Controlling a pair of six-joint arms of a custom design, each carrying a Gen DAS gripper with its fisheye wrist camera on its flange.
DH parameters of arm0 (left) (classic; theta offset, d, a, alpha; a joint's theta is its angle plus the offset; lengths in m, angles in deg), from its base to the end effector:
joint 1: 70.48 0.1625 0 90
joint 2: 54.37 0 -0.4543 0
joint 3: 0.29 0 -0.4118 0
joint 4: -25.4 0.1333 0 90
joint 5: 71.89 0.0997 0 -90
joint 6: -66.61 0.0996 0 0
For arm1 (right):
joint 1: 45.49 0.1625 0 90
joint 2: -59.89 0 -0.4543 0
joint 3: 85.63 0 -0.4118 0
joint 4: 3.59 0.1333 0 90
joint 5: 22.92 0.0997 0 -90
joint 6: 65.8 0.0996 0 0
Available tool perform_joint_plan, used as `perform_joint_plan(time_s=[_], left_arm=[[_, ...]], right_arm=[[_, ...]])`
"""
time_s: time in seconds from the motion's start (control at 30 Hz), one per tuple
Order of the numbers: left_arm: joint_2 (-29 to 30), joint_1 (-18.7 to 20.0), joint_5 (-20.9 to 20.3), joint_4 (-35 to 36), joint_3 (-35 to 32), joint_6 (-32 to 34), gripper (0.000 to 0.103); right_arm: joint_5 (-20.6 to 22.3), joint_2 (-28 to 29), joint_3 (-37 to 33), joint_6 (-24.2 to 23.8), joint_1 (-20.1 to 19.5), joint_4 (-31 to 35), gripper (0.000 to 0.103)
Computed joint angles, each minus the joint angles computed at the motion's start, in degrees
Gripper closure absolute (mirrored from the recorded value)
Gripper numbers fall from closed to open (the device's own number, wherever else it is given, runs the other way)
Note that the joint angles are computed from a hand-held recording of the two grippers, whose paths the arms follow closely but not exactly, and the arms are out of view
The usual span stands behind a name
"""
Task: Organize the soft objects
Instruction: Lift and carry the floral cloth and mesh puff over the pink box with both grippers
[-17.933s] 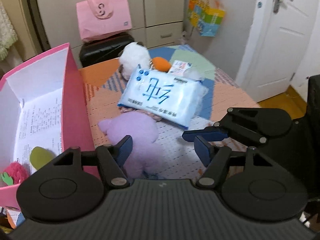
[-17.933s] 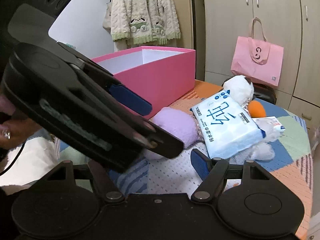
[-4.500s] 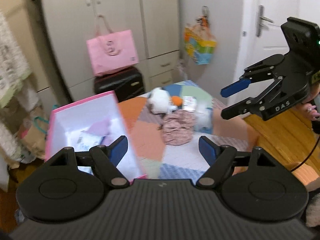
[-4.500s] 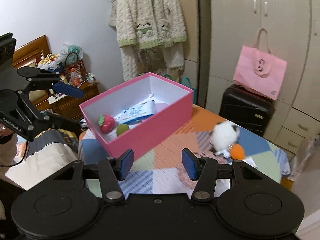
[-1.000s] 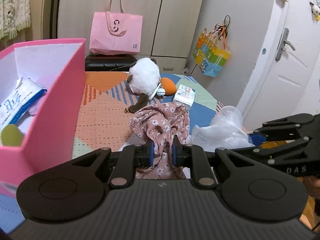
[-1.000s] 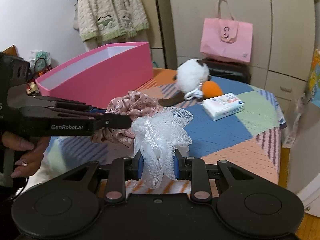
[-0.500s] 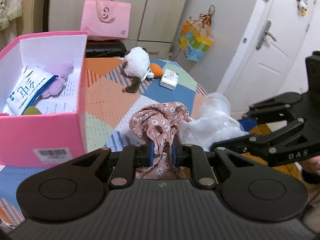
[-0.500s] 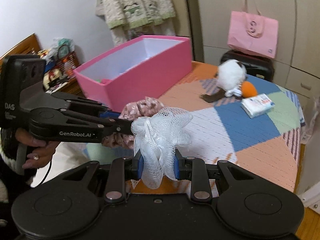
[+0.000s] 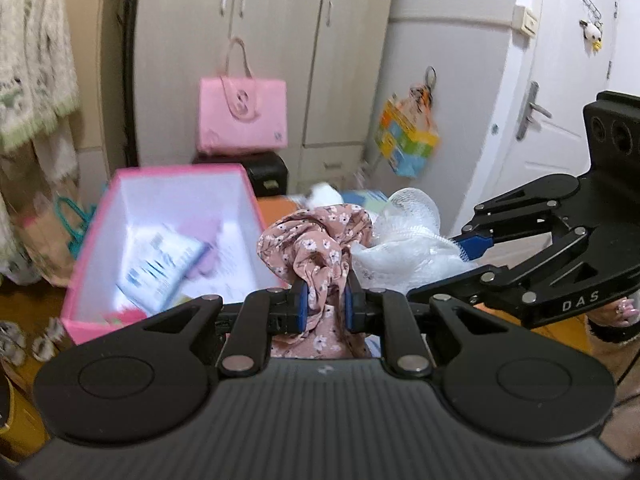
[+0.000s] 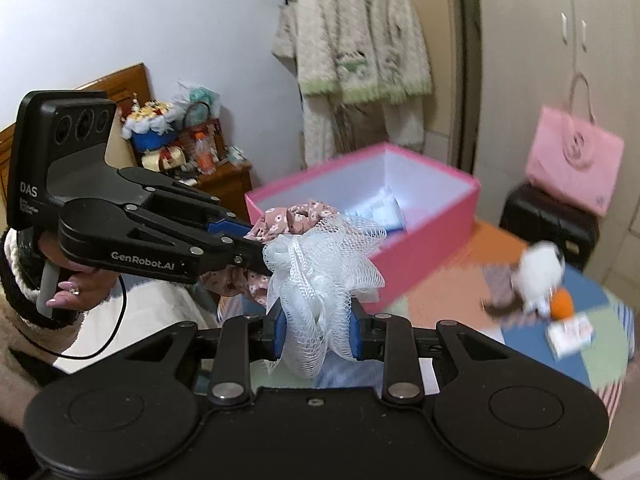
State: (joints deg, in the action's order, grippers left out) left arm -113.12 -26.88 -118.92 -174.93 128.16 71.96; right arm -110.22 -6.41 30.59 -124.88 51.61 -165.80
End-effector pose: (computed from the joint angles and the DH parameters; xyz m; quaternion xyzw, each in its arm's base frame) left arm -0.2246 -0.4917 0.1743 0.2664 0.8406 -0.4230 0.2084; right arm 0.2083 -0.5562 0.2092 0.5393 -0.8193 0.1838 0.0639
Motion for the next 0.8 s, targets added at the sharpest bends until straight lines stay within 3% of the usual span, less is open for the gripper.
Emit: perform_joint_plan(time_s=[0.13,0.2,0.33,0.53,0.6,0.8], left_arm=[[-1.1,0.38,1.07,-4.37,-0.38,2.87,0.087],[-0.84,0.46,2.41,-7.35,-0.87,5.93,0.087],[-1.54,2.95,1.17,-6.03,-3.52,7.01,0.087],[-1.18,9.65,-3.2,2.66,-9.39,3.74,0.087],[-0.28,12.01,-4.06,6.54,-11.64,2.29,0.087],[3.0,16.13,-2.95,19.65,-19.28,0.85,0.087]], right_arm=[[-0.18,3.32,-4.31,3.43,3.0,1.84,0.068],[0.25,4.39,-5.96,2.93,4.25,2.93,0.068],[-1.17,7.38,-9.37,2.65,6.5,2.82,0.067],[-4.53,13.75,-16.08,5.2,7.2,4.17,0.067],[-7.64,16.7,-18.89,4.59,7.38,5.3,0.066],[-17.19,24.42,-23.77,3.89,8.03,0.51,0.066]])
